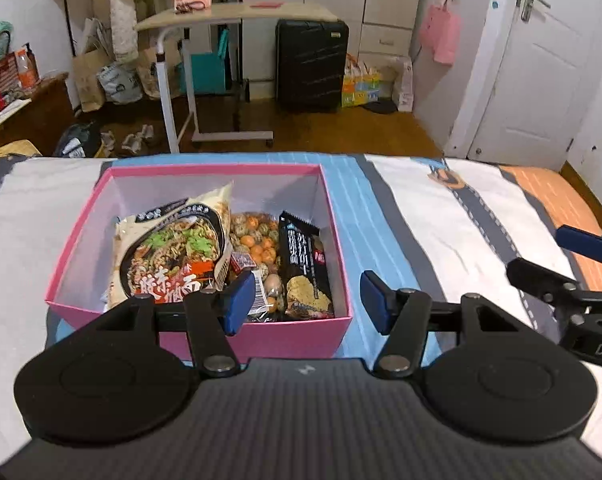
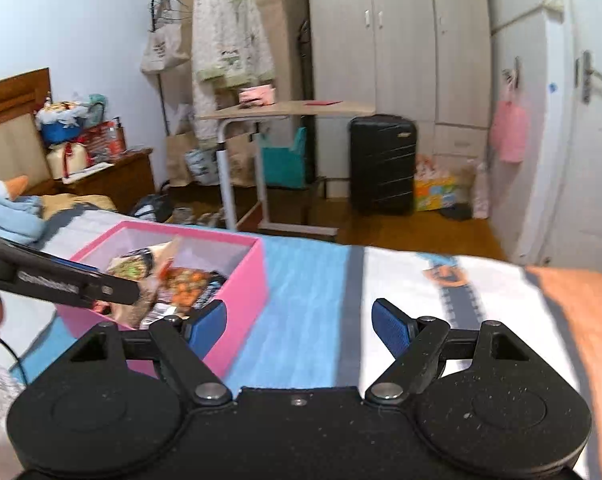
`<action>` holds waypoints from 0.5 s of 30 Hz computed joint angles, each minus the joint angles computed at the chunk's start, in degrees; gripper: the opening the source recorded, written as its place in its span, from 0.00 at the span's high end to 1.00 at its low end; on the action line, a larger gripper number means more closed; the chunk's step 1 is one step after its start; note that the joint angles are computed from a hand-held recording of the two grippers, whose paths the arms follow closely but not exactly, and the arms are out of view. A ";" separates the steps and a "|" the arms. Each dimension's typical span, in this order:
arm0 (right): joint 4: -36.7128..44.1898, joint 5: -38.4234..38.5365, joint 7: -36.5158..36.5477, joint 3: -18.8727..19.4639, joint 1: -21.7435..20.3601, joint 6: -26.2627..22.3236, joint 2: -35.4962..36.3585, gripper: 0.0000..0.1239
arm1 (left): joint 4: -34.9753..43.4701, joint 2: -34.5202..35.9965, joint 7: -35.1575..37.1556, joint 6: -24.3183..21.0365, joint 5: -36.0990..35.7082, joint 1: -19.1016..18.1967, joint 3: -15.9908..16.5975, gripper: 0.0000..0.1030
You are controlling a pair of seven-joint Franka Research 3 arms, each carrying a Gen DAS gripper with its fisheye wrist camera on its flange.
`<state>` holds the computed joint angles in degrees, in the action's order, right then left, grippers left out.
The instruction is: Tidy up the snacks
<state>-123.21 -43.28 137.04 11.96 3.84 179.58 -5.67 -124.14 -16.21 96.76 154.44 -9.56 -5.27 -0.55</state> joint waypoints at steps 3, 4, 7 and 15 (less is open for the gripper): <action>-1.40 1.42 -0.88 0.37 -0.67 -0.82 -2.91 0.33 | -1.39 -2.61 -1.45 0.66 1.86 0.43 -0.93 0.43; -1.67 1.76 -1.03 1.09 -1.25 -2.06 -3.94 0.33 | -2.08 -3.65 -1.82 0.95 2.45 0.34 -1.06 0.42; -2.74 3.82 -2.44 2.35 -1.89 -5.01 -6.56 0.33 | -3.83 -6.49 -2.25 1.01 2.88 -0.92 -0.59 0.41; -8.95 11.86 -6.62 5.27 -3.66 -3.88 -12.13 0.32 | -9.99 -13.41 -6.01 3.60 6.82 -1.96 -1.39 0.39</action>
<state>-132.16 -31.42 130.42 17.22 0.17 175.70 -17.80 -134.13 -29.62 90.75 158.04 -2.74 -7.23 -1.94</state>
